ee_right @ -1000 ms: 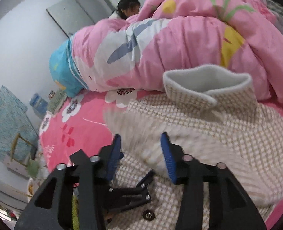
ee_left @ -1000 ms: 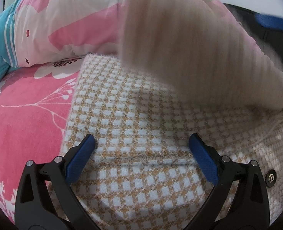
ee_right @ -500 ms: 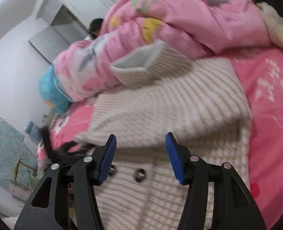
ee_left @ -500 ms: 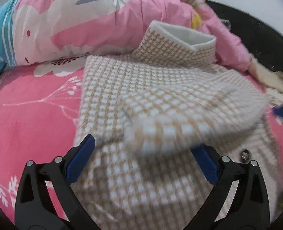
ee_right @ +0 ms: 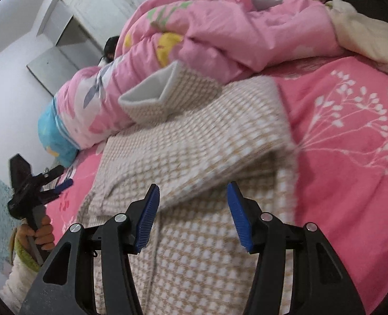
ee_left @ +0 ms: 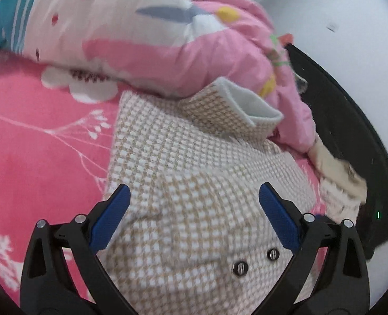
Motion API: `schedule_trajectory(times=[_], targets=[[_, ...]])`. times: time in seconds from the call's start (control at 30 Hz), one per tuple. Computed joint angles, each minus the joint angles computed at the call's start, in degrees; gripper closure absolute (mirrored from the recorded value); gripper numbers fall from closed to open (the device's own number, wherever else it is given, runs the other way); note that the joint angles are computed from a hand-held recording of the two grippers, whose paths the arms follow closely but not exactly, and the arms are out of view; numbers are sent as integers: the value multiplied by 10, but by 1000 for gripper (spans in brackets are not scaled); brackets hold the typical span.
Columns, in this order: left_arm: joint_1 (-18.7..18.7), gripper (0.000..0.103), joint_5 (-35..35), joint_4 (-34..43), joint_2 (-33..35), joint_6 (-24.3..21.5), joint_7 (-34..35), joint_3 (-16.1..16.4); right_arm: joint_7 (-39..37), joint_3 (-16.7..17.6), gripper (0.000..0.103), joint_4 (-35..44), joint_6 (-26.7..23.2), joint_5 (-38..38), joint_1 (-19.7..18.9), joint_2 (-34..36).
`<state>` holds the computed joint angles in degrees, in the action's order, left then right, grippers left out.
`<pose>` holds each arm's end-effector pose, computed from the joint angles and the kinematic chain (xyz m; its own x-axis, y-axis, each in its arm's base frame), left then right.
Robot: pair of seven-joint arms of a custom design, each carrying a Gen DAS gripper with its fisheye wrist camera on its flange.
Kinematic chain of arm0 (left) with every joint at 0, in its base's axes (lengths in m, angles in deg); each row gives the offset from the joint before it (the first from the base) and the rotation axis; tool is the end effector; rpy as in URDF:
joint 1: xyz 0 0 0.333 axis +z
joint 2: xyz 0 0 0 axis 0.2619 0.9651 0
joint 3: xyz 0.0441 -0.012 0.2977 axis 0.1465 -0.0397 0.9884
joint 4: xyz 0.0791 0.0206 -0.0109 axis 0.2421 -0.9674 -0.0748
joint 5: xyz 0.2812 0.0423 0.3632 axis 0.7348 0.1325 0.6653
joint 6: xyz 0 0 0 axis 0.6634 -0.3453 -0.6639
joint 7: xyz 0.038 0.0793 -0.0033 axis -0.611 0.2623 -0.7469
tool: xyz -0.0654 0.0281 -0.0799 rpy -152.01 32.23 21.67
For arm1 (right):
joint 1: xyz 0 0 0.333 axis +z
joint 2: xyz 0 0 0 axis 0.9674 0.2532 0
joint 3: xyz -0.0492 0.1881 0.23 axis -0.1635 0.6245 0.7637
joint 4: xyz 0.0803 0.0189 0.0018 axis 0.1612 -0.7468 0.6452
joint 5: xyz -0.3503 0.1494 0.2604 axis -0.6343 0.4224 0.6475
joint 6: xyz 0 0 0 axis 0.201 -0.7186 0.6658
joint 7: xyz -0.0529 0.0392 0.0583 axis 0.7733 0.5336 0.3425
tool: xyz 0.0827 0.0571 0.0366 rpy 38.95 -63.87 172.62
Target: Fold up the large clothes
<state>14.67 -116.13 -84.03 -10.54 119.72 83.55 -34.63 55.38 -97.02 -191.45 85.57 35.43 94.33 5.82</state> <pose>0.6156 -0.0535 0.3892 -0.2433 -0.8328 0.4972 -0.8507 -0.0631 -0.5219 0.4418 0.0380 0.3942 -0.1372 -0.8532 -0.5032 -0.7057 0.4407 -0.5548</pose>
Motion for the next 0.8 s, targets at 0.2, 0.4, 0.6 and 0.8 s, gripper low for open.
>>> schedule_trajectory(times=[0.2,0.4,0.6,0.8], targets=[[20,36,72,83,94,-41,-102,-18,15,32,43,24,-56,-63,-77,5],[29,46,106,88,110,-49,-101,-43,10,24,43,41,-86,-79,-97,25],[12,92,202,53,85,34,-133,-51,-5,12,43,44,-102,-44,-86,38],[-6,94,107,44,22,79,20,-49,35,49,43,50,-101,-83,-124,34]])
